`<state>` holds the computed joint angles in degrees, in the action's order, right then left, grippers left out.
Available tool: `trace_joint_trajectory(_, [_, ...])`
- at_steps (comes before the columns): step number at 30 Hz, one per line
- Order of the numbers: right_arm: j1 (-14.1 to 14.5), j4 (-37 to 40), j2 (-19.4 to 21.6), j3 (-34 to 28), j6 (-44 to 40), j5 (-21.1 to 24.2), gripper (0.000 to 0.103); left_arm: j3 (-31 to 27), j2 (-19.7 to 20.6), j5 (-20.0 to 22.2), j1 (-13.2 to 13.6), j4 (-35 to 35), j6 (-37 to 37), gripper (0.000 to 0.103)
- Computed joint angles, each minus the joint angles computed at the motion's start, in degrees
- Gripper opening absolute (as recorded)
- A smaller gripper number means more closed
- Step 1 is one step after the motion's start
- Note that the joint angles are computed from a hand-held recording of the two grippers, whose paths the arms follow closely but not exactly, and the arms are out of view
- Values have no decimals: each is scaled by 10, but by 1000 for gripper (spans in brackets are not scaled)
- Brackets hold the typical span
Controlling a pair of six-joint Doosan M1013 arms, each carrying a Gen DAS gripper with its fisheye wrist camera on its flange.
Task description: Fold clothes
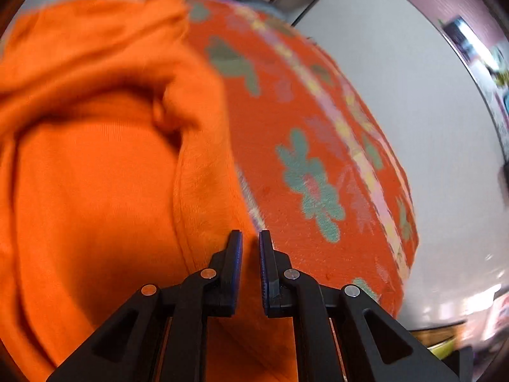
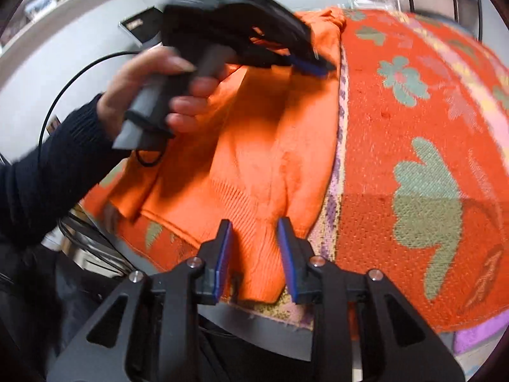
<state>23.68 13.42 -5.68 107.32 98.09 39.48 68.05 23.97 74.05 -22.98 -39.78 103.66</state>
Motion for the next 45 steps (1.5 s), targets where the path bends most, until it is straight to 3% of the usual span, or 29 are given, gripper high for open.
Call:
trace_joint_trajectory(5, [6,-17,3,-9,0,19,34,-4,-2,-55,13,-38,-16,7])
trace_joint_trajectory(9, [3,-6,3,-8,-15,23,40,-39,32,-40,9,26,-81,7])
trace_joint_trajectory(13, [-5,38,4,-11,-56,22,50,-22,21,-20,25,-32,-37,7])
trace_joint_trajectory(16, [-41,174,-7,-4,-149,12,51,37,-47,-55,44,-36,81,11])
trace_joint_trajectory(18, [-67,262,-15,1,-198,8,59,83,-92,-77,62,-42,144,38])
trace_joint_trajectory(19, [-80,299,-16,3,-213,12,66,104,-112,-82,72,-40,162,71])
trace_joint_trajectory(20, [-93,335,-15,5,-228,18,68,126,-131,-89,84,-36,173,86])
trace_joint_trajectory(22, [-116,389,-8,7,-248,34,68,169,-165,-98,112,-27,174,86])
trace_joint_trajectory(25, [-142,436,5,10,-246,63,68,200,-186,-42,185,-42,160,86])
trace_joint_trajectory(28, [-165,459,14,15,-209,97,68,233,-189,-13,221,-74,118,86])
trace_joint_trajectory(30, [-177,482,16,22,-200,121,68,246,-181,30,240,-121,100,86])
trace_joint_trajectory(36, [-190,575,23,49,-211,189,68,251,-155,112,232,-166,71,86])
trace_joint_trajectory(42, [-169,540,44,29,-181,224,68,248,-146,141,228,-171,27,86])
trace_joint_trajectory(45, [-161,562,56,25,-193,222,70,247,-143,156,222,-176,16,86])
